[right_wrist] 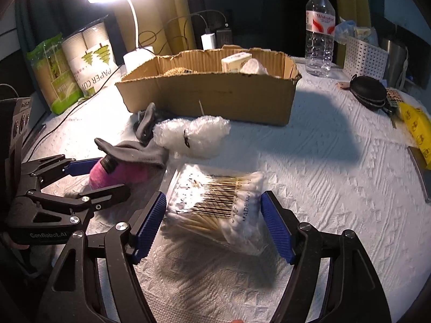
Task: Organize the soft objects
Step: 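Grasp the pink felt pouch with the left gripper while the right grasps the cotton swab packet, then lower the pink pouch and cotton swab packet into the box and release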
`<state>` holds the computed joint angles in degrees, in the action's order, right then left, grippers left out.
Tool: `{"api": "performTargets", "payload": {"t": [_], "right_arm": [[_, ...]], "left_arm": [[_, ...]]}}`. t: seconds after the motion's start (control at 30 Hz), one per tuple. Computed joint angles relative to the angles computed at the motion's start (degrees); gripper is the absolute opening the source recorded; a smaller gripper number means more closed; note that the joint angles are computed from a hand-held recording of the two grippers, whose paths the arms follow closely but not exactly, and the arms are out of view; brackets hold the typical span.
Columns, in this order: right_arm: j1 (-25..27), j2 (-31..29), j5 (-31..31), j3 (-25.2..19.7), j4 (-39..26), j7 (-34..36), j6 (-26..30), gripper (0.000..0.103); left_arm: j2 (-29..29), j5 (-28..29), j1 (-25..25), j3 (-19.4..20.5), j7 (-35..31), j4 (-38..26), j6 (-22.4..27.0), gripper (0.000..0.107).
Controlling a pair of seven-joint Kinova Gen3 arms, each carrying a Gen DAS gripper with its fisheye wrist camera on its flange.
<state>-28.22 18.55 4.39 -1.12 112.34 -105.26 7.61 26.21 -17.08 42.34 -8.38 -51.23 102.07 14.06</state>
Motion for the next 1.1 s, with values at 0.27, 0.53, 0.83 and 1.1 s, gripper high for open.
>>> {"api": "performTargets", "payload": {"t": [0.27, 0.53, 0.83, 1.1], "right_arm": [[4.63, 1.76, -2.3, -4.89, -3.05, 2.4, 4.24, 0.074], [-2.53, -2.09, 1.82, 1.84, -2.18, -1.0, 3.5, 0.073], [-2.22, -3.61, 6.33, 2.09, -5.78, -3.92, 4.95, 0.073], [0.85, -1.82, 6.76, -0.33, -11.13, -1.8, 6.76, 0.074]], "left_arm": [[-0.73, -0.91, -0.61, 1.46, -2.38, 0.13, -0.35, 0.043], [-5.82, -1.73, 2.76, -2.72, -1.87, 3.23, -3.99, 0.043], [-8.33, -4.88, 5.24, -8.23, -0.1, 1.76, -5.48, 0.043], [-7.91, -4.69, 0.63, -5.75, -2.03, -1.85, -4.81, 0.043]]}}
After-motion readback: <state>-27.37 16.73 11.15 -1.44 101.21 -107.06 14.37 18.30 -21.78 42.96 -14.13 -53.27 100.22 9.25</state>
